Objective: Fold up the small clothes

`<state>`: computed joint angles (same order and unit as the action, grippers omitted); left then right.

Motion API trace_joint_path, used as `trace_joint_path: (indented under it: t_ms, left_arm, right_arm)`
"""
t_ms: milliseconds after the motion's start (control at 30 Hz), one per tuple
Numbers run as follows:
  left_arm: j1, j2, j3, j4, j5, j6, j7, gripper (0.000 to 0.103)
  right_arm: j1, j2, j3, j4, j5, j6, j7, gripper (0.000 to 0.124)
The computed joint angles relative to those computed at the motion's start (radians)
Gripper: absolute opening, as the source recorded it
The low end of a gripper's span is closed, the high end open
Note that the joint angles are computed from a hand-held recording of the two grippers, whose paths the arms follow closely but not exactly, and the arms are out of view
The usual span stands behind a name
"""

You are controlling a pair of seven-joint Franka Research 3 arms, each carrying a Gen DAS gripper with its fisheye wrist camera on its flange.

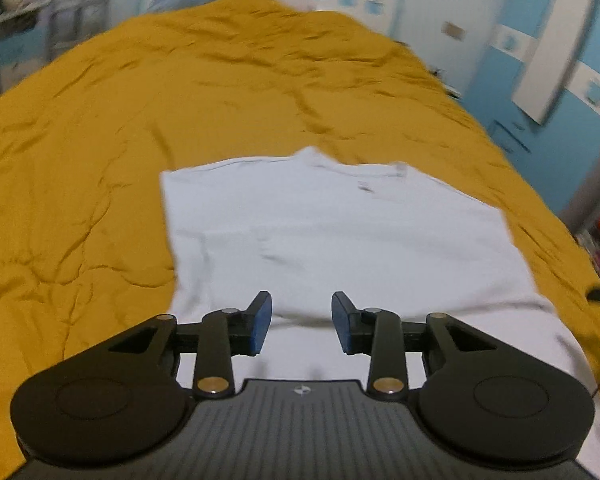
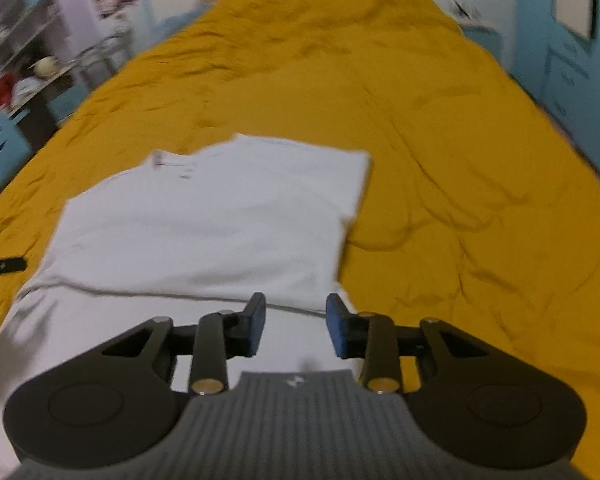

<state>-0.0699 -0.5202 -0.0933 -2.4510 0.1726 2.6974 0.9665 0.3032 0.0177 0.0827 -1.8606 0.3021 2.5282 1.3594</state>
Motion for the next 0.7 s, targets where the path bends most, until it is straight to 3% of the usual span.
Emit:
trace_joint_path:
  t_ms: [267, 700]
  left_arm:
    - [-0.107, -0.188, -0.014, -0.089, -0.013, -0.06, 0.105, 0.046]
    - [-0.269, -0.439, -0.052, -0.207, -0.031, -0.317, 0.23, 0.054]
  right_arm:
    - [0.01, -0.253, -0.008, -0.165, 0.045, -0.068, -0.179, 0.036]
    - [0.032, -0.583, -0.015, -0.409, 0.036, -0.312, -0.337, 0.038]
